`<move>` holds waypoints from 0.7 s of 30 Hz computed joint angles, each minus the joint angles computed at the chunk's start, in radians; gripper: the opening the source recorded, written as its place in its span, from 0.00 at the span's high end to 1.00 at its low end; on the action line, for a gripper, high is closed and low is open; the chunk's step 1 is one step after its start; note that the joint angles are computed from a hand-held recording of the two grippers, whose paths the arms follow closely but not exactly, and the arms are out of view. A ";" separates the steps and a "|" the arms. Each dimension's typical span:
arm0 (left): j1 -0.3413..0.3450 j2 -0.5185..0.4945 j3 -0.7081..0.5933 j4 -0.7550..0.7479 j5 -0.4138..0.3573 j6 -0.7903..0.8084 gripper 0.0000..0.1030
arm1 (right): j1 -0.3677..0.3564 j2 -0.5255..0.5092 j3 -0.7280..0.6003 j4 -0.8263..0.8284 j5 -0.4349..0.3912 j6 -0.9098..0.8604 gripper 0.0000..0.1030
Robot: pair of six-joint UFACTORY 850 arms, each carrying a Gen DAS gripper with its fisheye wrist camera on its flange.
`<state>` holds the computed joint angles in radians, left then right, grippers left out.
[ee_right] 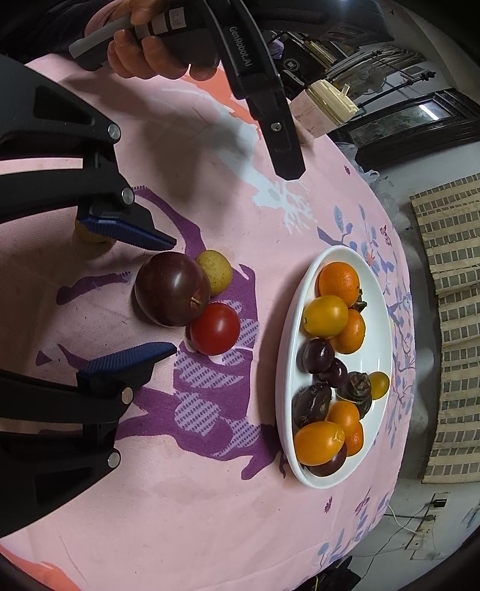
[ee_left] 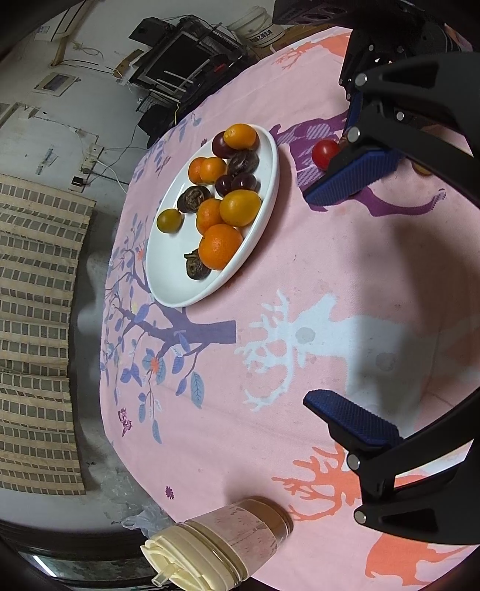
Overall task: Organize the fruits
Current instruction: 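Grasp a yellow plum with the left tool while the right tool grasps a dark red plum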
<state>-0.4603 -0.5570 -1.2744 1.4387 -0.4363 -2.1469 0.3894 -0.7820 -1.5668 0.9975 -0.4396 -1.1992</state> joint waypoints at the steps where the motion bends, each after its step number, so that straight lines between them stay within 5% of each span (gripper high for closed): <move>1: 0.000 -0.001 -0.001 -0.002 -0.001 0.002 0.05 | 0.001 0.001 0.002 0.003 0.005 -0.005 0.53; 7: 0.002 -0.001 -0.001 -0.012 0.001 0.012 0.05 | -0.003 0.004 0.009 0.048 -0.008 -0.055 0.62; 16: -0.004 0.000 0.002 -0.009 0.026 0.040 0.05 | -0.051 0.020 0.014 0.230 -0.065 -0.135 0.63; 18: -0.009 -0.004 -0.002 -0.009 0.066 0.082 0.05 | -0.063 0.026 0.018 0.278 -0.066 -0.152 0.63; 21: -0.017 -0.008 -0.004 0.026 0.232 0.183 0.05 | -0.078 0.022 0.009 0.302 -0.073 -0.133 0.63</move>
